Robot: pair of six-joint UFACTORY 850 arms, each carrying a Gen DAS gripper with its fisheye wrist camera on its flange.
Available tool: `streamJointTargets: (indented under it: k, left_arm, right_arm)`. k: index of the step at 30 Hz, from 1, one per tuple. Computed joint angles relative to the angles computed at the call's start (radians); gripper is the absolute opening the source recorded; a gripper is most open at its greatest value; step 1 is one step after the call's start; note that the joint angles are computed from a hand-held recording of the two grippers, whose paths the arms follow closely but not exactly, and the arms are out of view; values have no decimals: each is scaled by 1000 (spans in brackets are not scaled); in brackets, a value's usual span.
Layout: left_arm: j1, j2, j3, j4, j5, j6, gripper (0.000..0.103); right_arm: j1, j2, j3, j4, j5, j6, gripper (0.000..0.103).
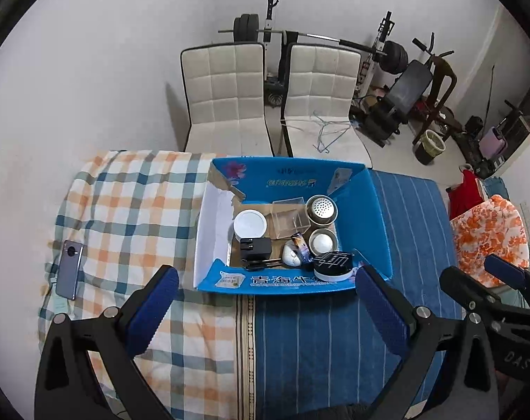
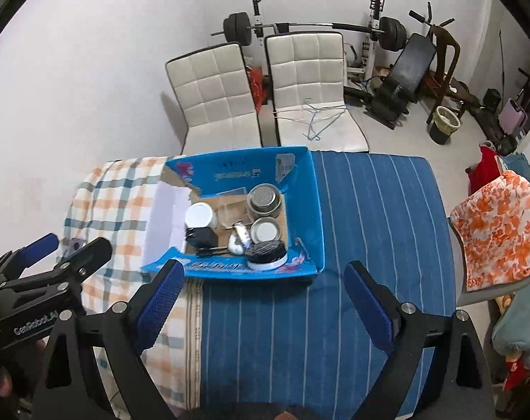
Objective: Organize rigid objects
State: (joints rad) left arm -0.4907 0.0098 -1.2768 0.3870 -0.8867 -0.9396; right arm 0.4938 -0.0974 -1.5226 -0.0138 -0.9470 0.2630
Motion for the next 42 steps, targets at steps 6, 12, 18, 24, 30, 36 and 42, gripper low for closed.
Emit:
streamJointTargets:
  k: [6,12,18,24,30,36,42]
  left_arm:
    - [-45,51,8,46,-47,-73,103]
    - [-70,73,14,88,-77,-124,103]
    - [-75,62,14,82,-82,-118,103]
    - [-64,27,12,83,-66,-111,103]
    - [-44,-6,10,68,-48,-92,103]
    - [-30,-32,4,63,-42,-73,103]
    - [-17,-37,11,53,-43,-68,103]
  right_arm:
    - [13,63,19,9,-46,-20,95]
    - [11,87,38,-9,-57,-1,95]
    - [-5,60,37,-36,-37,32,95]
    - [-31,11,18,-48,-31,49,95]
    - [-35,-15,7,-62,-23,45,95]
    - [-28,-40,0,-79,-20,53,95]
    - [-26,-59,4,-82,-20,53,95]
